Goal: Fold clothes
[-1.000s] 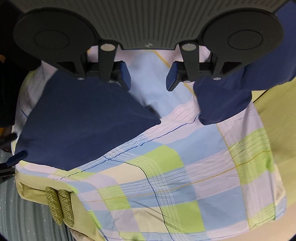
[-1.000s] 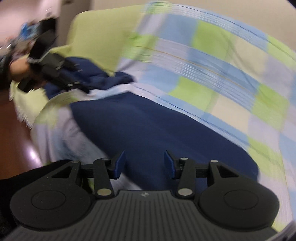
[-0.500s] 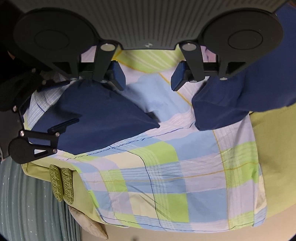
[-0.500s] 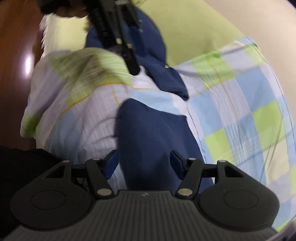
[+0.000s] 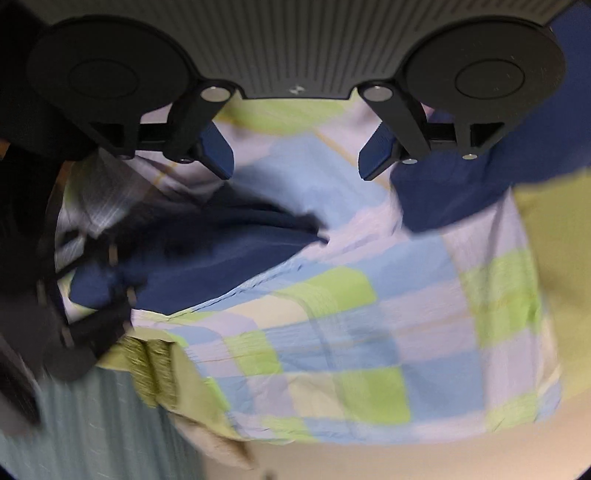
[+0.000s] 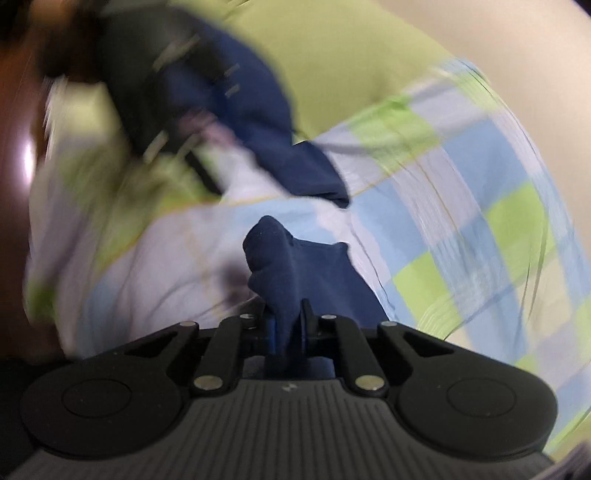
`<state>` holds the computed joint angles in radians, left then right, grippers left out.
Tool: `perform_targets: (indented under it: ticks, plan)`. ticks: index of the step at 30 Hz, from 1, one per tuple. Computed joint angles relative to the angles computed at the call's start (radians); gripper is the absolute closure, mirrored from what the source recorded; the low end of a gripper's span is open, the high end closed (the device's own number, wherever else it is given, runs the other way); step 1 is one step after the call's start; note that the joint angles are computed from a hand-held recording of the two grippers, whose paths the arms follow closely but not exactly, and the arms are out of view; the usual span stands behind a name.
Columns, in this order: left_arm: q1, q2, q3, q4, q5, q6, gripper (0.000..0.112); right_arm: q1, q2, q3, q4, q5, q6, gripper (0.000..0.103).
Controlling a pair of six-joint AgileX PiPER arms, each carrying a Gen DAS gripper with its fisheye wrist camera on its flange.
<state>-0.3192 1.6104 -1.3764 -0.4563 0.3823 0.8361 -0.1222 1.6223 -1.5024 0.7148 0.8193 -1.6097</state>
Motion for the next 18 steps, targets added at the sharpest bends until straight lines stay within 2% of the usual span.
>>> perform_targets:
  ticks: [1,2,5,7,9,12,13,16,17,18]
  plan:
    - [-0.002,0.006,-0.002,-0.009,-0.006,0.029,0.036,-0.030,0.029,-0.074,0.014,0.068,0.064,0.095]
    - [-0.031,0.048,-0.034,0.023,-0.045,0.097,0.035,-0.054,0.052,-0.132,0.024,0.122,0.104,0.095]
    - [-0.052,0.124,-0.097,-0.003,-0.084,0.274,0.034,-0.116,0.106,-0.273,0.044,0.246,0.173,0.095]
    - [-0.062,0.193,-0.159,-0.058,-0.116,0.438,0.034,-0.128,0.109,-0.289,0.043,0.266,0.173,0.095]
    - [-0.062,0.223,-0.186,-0.116,-0.127,0.538,0.034,-0.132,0.109,-0.294,0.039,0.278,0.168,0.095]
    - [-0.047,0.299,-0.279,-0.269,-0.075,0.791,0.034,-0.123,0.102,-0.273,0.032,0.266,0.150,0.095]
    - [-0.040,0.334,-0.327,-0.264,-0.021,0.857,0.034,-0.120,0.102,-0.267,0.030,0.262,0.147,0.095]
    - [-0.036,0.396,-0.412,-0.200,0.048,0.907,0.039,-0.116,0.102,-0.259,0.031,0.253,0.142,0.095]
    - [-0.035,0.423,-0.457,-0.168,0.082,0.880,0.049,-0.116,0.100,-0.254,0.033,0.250,0.138,0.095]
    - [-0.034,0.450,-0.506,-0.136,0.118,0.850,0.067,-0.116,0.097,-0.248,0.034,0.247,0.131,0.095]
